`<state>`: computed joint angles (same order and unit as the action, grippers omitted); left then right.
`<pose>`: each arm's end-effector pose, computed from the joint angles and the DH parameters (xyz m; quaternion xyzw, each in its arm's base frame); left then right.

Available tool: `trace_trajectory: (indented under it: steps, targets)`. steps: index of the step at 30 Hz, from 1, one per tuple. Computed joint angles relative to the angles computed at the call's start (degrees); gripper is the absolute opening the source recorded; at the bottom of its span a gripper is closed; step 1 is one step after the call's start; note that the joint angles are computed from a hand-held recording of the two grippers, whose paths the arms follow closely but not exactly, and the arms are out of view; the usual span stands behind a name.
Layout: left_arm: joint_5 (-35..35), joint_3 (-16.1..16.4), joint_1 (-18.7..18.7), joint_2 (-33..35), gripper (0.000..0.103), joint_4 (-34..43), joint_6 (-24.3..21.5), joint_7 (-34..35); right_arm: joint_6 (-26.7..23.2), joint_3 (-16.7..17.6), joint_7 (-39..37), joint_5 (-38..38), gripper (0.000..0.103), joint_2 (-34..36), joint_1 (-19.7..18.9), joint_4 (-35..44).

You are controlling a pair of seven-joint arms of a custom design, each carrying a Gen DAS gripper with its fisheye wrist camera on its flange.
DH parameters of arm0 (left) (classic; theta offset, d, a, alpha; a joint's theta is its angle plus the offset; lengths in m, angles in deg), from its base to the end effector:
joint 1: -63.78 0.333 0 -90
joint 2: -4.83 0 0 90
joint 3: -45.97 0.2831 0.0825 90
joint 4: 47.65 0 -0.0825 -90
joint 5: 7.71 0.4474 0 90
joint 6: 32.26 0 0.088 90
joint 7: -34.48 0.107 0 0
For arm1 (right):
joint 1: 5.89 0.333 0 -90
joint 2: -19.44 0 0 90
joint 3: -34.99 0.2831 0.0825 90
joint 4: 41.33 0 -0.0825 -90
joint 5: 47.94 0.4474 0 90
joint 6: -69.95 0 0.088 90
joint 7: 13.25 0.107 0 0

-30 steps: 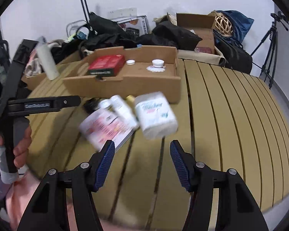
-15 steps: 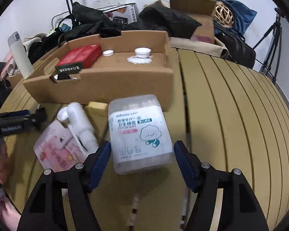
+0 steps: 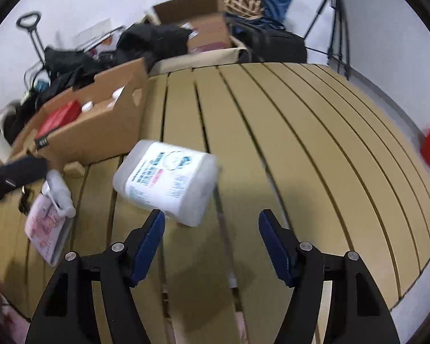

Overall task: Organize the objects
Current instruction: 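Grasp the white tub with the right tool and lift it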

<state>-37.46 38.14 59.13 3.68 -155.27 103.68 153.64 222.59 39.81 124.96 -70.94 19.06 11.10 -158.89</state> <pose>0.6421 -0.1483 0.5214 -0.5040 0.7986 -0.3219 0.0670 0.5983 0.2517 0.4475 -0.6115 0.7190 -0.1911 0.2693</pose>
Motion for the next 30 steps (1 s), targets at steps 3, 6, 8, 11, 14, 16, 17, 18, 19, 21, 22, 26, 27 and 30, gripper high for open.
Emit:
trace_trajectory:
  steps: [3,6,8,11,14,16,17,18,19,21,22,26,27,30]
  targets:
    - [-3.75,-0.48,0.12,4.08,0.063,3.34,-3.39,1.13,7.73,-0.82,-8.43,15.07,0.072,-0.63,-0.58,-2.91]
    - [-10.51,-1.32,1.79,7.04,0.038,5.57,-7.36,1.68,13.41,-0.56,-20.08,30.42,0.071,1.78,-0.42,-2.16]
    - [-12.26,-1.69,2.64,7.04,0.025,5.84,-9.91,1.0,12.04,0.38,-28.25,40.09,0.043,4.56,-0.65,0.8]
    - [-10.83,-1.55,2.35,1.99,0.025,0.93,-7.14,1.6,10.94,0.2,-27.91,40.8,0.038,5.3,0.3,2.0]
    - [-15.71,0.79,2.41,-5.52,0.025,-5.36,-10.28,3.15,10.8,-0.61,-21.22,30.22,0.035,1.78,2.12,-0.53]
    - [-19.32,3.17,1.72,-12.01,0.025,-11.27,-11.19,4.42,10.2,0.41,-22.66,31.17,0.032,-1.48,2.55,-3.2]
    - [-20.31,4.34,1.18,-15.17,0.025,-14.43,-11.18,5.08,10.04,0.9,-24.02,33.07,0.031,-3.46,2.96,-5.11]
    - [-20.01,5.06,0.65,-17.88,0.025,-17.33,-10.81,5.38,10.2,1.32,-24.87,34.55,0.031,-5.09,3.36,-6.87]
    - [-19.06,5.5,0.16,-19.48,0.025,-19.33,-10.24,5.3,11.01,1.74,-25.34,35.75,0.031,-6.57,3.78,-8.73]
    - [-15.94,5.94,-0.38,-20.92,0.025,-22.24,-9.49,2.95,11.1,2.46,-25.96,36.91,0.031,-8.12,4.42,-11.03]
    - [-14.49,6.24,-0.65,-20.88,0.025,-22.89,-9.55,1.5,10.38,2.59,-26.22,37.61,0.031,-8.29,4.67,-11.31]
    - [-14.32,8.9,-2.0,-20.23,0.033,-23.15,-12.13,0.52,7.16,4.8,-21.46,32.62,0.031,-9.8,3.83,-13.1]
    - [-14.8,9.1,-2.19,-20.12,0.044,-22.98,-11.78,0.91,7.29,4.65,-21.45,32.6,0.031,-9.91,3.97,-13.38]
    - [-15.03,8.7,-2.6,-19.22,0.048,-21.98,-9.13,1.28,8.8,3.25,-23.5,36.77,0.031,-9.7,5.0,-13.65]
